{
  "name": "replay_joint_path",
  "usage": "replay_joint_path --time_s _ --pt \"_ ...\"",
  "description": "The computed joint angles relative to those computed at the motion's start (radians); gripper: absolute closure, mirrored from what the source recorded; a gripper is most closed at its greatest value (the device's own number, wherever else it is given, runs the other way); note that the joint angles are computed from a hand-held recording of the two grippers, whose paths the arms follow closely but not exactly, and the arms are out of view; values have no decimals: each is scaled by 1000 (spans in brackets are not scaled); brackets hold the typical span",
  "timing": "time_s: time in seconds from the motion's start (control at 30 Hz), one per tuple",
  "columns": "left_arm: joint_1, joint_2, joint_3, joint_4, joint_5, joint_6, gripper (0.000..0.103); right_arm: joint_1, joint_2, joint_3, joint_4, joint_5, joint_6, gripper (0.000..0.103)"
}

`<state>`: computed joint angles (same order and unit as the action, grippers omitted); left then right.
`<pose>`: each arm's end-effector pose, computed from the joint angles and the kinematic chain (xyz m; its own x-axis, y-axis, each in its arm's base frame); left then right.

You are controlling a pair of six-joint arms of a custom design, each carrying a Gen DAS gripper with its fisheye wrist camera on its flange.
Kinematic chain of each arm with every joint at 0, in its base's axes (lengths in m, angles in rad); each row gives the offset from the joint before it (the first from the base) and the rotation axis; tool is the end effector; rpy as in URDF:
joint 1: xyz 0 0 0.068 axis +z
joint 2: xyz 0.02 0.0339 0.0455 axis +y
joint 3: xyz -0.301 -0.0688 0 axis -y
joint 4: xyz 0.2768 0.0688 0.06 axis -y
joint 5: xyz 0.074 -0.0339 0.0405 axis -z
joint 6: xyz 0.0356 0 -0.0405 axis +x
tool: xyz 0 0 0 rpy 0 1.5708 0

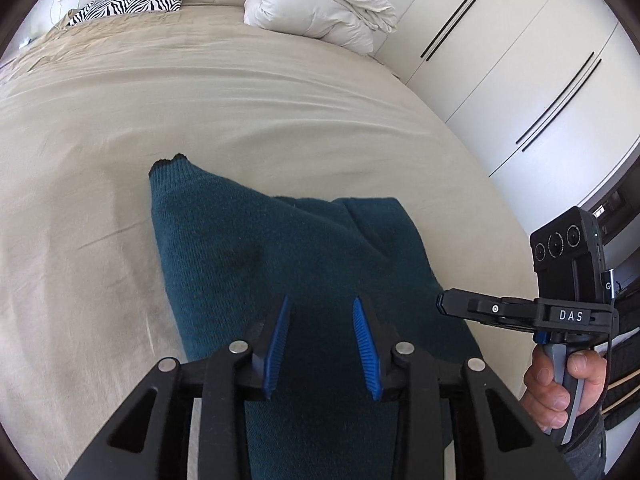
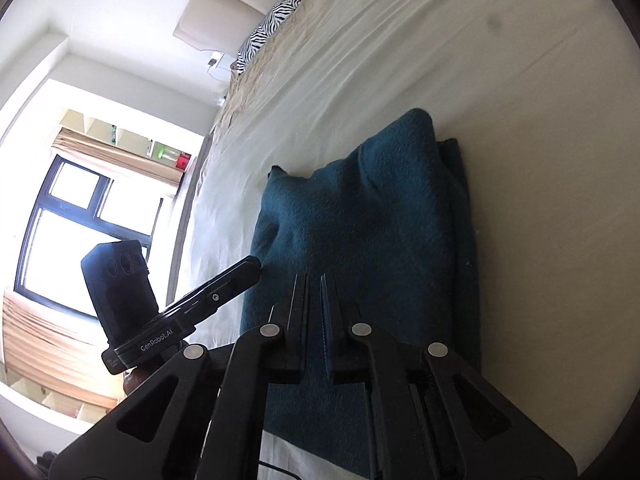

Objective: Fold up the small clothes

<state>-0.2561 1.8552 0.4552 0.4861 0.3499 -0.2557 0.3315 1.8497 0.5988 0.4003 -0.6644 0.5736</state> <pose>0.2641 -0.0818 0.0548 -0.8526 -0.0224 -0.5221 0.2324 0.8787 -0.4171 0.2899 0.1230 0.0823 -0.9447 0.1267 -0.3025 -0.1525 0.6469 0.7472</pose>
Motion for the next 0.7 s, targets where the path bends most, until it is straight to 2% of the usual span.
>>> replay_joint_path --time_s 0.1,0.13,0.2,0.3,0.37,0.4,0.43,0.5,0.57,0.6,0.7 --pt "-13 142 2 112 6 0 68 16 85 -16 6 37 -6 94" --pt "-4 170 5 139 22 -7 70 0 144 -35 103 6 16 96" --pt "4 168 22 103 29 -8 72 -36 190 -78 237 -35 72 100" --pt "8 73 -12 49 19 -6 74 -18 73 -133 215 20 78 92" --pt "19 -21 -92 79 41 -13 71 -1 -10 -191 250 20 94 84" --pt "26 -59 -140 116 46 -23 68 9 -35 -221 282 10 109 74" --pt "29 -79 -182 158 41 -35 63 25 -53 -248 303 19 116 54" --pt "16 -27 -209 222 24 -45 60 64 -33 -277 328 84 115 26" --pt "-15 90 -194 306 0 -30 60 74 70 -276 412 85 103 27" --pt "-17 100 -197 323 -4 -29 60 68 77 -289 448 78 122 28" --pt "15 -62 -249 261 25 -62 55 56 -50 -314 373 86 157 26"
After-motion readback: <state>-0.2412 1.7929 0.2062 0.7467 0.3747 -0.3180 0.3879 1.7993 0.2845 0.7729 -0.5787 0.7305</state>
